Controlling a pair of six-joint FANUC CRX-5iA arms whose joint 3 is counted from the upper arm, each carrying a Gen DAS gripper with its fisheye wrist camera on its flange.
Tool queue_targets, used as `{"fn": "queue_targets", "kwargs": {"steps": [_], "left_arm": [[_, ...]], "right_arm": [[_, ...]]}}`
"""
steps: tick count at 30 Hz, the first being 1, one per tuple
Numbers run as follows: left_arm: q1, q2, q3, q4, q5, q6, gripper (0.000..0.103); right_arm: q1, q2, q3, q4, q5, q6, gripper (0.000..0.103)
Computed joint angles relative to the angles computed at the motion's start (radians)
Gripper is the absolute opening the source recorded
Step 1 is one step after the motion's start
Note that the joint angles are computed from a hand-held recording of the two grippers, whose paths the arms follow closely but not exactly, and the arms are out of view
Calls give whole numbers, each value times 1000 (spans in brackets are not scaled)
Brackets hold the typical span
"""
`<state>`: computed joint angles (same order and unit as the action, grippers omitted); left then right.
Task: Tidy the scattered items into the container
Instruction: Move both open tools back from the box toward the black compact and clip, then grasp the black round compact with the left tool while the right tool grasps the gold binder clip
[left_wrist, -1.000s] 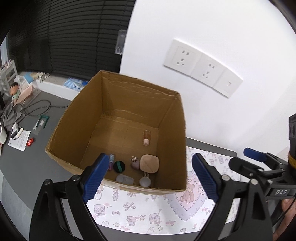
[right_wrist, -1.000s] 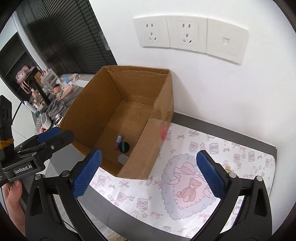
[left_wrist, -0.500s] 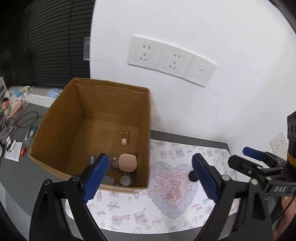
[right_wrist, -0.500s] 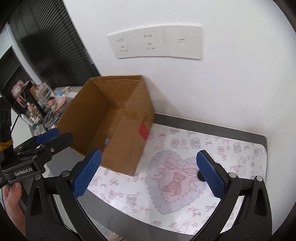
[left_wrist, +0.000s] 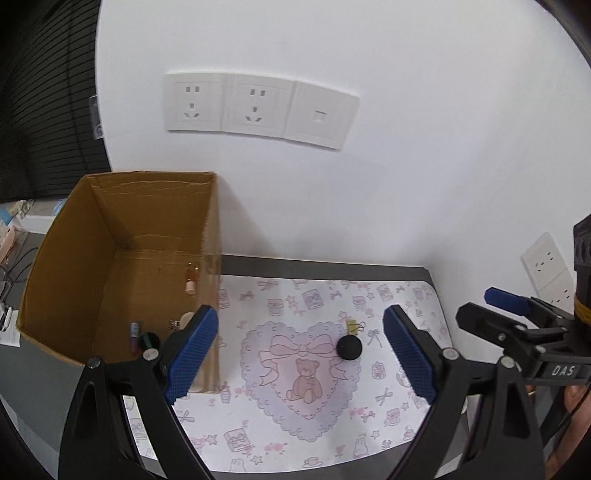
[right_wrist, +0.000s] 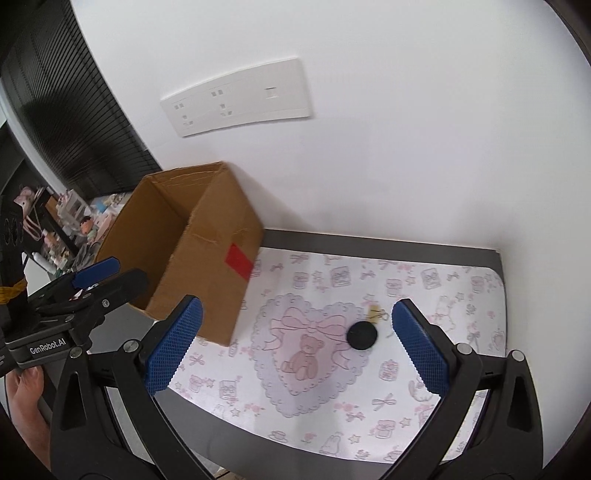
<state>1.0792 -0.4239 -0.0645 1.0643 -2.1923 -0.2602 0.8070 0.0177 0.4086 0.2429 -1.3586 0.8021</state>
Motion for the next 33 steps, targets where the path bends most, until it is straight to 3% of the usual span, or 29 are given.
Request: {"fn": "queue_targets", "kwargs": {"steps": [14,21,28,33], "left_arm": [[82,-186,-147,-32,-88,-102,90],[86,-246,-193,-97,-82,-134,90],[-28,-266,-224,-199,30,-80,90],[-144,-304,-278,-273,211,-10,90]], "right_arm": [[-79,-123,-131,-7,36,-46,103],[-124,-153,-177,-47,39,-42,103],[-179,-165,-220,-144,46,-25,103],[-224,-157,-244,-217,51,-5,103]]}}
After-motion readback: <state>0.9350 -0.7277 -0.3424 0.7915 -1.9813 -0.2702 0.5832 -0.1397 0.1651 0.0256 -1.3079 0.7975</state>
